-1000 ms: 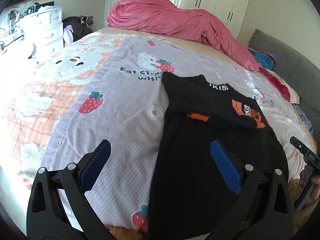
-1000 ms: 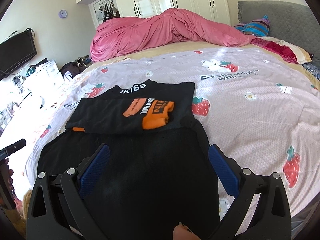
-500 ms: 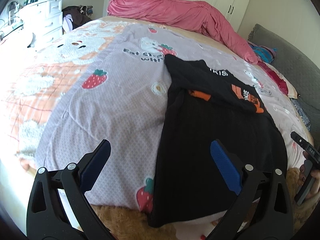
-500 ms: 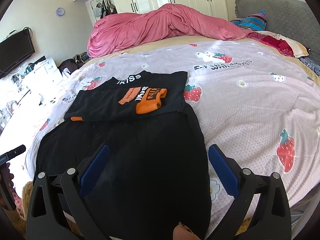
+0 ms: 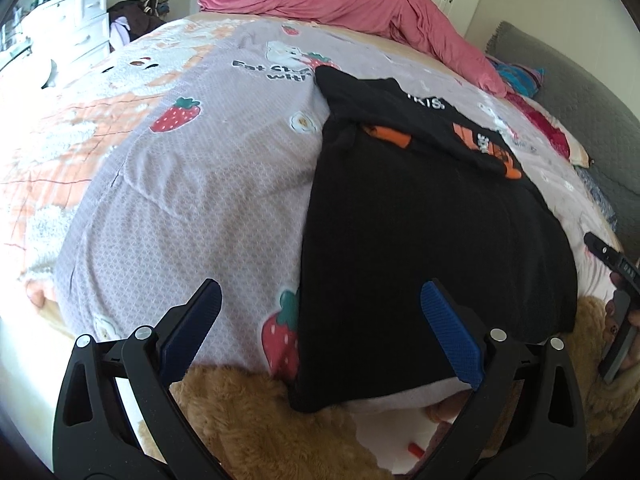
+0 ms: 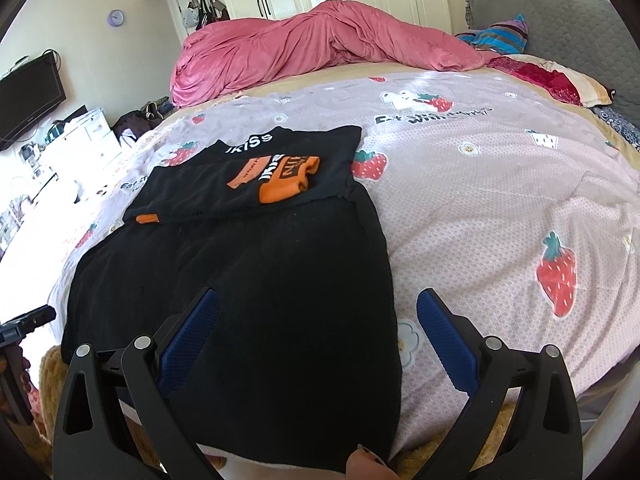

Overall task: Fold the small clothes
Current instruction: 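Lower both open grippers onto the hem edge of the sweatshirt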

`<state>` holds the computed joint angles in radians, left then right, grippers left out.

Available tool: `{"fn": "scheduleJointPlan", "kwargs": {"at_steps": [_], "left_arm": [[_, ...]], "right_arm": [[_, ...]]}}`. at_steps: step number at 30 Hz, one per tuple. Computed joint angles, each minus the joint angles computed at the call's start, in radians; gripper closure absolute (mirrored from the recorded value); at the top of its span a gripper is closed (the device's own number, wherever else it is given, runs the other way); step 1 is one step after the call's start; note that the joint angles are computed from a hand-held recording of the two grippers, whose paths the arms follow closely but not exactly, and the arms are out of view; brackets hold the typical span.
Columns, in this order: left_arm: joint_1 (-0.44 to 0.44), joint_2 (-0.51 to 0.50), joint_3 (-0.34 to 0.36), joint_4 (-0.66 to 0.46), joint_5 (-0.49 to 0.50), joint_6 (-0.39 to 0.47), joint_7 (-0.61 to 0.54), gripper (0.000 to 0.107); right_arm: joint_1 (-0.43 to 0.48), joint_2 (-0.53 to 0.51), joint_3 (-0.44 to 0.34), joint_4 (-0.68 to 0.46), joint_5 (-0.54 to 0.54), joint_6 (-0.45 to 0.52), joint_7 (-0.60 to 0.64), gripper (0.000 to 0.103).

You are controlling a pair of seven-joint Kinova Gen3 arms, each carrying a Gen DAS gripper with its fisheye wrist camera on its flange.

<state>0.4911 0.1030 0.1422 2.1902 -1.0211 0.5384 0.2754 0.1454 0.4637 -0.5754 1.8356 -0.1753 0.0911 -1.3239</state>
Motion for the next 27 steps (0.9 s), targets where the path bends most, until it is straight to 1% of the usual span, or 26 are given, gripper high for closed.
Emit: {"fn": "scheduleJointPlan", "kwargs": {"at_steps": [7,11,12,14,15,18,19,20,23,27], "left_arm": [[-0.011,-0.003,0.002,0.019,0.067,-0.064,-0.080,0.015],[-0.016,-0.002,-0.010,0.037,0.094,-0.122,-0.119,0.020],[-0.019,-0.001,-0.011,0.039,0.111,-0.136,-0.142,0.021],[-0.027,0.005,-0.012,0.037,0.164,-0.149,-0.207,0.028],[-0.028,0.008,-0.014,0.035,0.188,-0.153,-0.236,0.029],[-0.032,0.010,-0.025,0.034,0.256,-0.172,-0.315,0.029],[-0.035,0.007,-0.030,0.038,0.276,-0.188,-0.337,0.032],[-0.032,0.006,-0.037,0.039,0.287,-0.194,-0.347,0.037],[-0.037,0.008,-0.045,0.042,0.336,-0.222,-0.401,0.043],[-0.042,0.013,-0.066,0.055,0.407,-0.289,-0.482,0.045]], "right_arm": [[0.031,-0.007,-0.016,0.029,0.002,-0.002,0.005,0.005],[0.076,-0.003,-0.049,0.044,-0.003,0.009,0.017,0.005],[0.083,-0.003,-0.052,0.048,-0.007,0.009,0.021,0.005],[0.096,-0.003,-0.058,0.055,-0.014,0.014,0.026,0.005],[0.102,-0.003,-0.062,0.057,-0.017,0.019,0.031,0.005],[0.098,-0.011,-0.048,0.068,-0.025,0.023,0.044,0.005],[0.097,-0.014,-0.045,0.073,-0.027,0.022,0.049,0.005],[0.095,-0.016,-0.040,0.075,-0.027,0.026,0.055,0.005],[0.081,-0.022,-0.021,0.077,-0.030,0.049,0.077,0.005],[0.057,-0.028,0.012,0.082,-0.050,0.076,0.114,0.005]]}}
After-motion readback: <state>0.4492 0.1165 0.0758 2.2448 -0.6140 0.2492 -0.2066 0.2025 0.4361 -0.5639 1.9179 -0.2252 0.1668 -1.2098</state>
